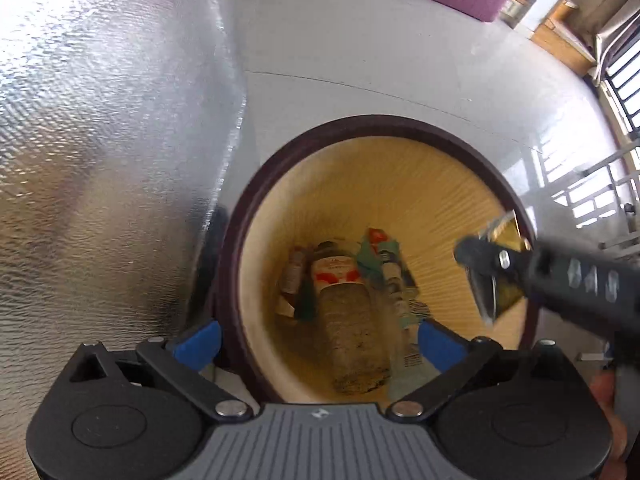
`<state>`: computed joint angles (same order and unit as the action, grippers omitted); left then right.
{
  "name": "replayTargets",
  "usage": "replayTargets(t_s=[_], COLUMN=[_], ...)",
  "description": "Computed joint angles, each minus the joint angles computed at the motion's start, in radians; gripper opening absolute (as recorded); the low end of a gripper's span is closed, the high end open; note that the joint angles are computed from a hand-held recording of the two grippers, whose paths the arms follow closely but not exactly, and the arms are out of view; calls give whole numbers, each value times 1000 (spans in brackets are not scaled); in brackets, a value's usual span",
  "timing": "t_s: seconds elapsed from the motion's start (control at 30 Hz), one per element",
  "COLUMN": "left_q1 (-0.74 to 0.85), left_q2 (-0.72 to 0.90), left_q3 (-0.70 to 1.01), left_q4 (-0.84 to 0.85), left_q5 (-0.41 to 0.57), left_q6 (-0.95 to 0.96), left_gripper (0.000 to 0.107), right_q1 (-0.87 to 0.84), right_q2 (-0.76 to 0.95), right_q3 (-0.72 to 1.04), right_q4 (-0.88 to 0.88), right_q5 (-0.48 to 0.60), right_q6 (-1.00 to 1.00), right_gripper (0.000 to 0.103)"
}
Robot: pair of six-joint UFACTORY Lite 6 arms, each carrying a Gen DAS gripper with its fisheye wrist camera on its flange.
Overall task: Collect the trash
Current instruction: 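Open the left tool to drop the pack while the right tool drops the foil wrapper, then raise both open tools above the wastebasket and turn toward the table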
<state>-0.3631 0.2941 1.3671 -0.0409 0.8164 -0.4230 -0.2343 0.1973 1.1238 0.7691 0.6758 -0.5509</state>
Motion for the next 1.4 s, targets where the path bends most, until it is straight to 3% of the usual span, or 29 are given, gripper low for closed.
replayTargets(t_s=[0.07, 0.1, 0.13, 0.17, 0.2, 0.43, 0.6, 1.0, 1.4], left_q1=[13, 17, 17, 14, 12, 5, -15, -6, 49], left_q2=[7, 7, 7, 13, 11, 5, -1, -72, -246], left_q3=[5, 6, 6, 10, 8, 3, -1, -47, -126], left_q4=[-18, -23, -24, -25, -29, -68, -73, -87, -77], left_q5=[8, 12, 13, 10, 8, 11, 4, -21, 39], left_q6=[19, 24, 29, 35, 46, 99, 116, 201, 234], left_gripper=[103, 103, 103, 103, 103, 103, 103, 103, 103], right_q1=[21, 32, 43, 51, 49, 14, -21, -60, -88], right_q2=[32, 44, 51, 49, 38, -5, -69, -160, -315], right_q3=[29, 40, 53, 52, 39, -17, -67, -64, -91], right_q4=[30, 27, 7, -12, -13, -78, -106, -211, -297], right_q5=[-7, -23, -39, -57, -70, -66, -37, 25, 117], right_q6=[3, 16, 46, 72, 72, 77, 39, 55, 110], right_gripper=[32, 37, 44, 59, 67, 80, 99, 103, 103])
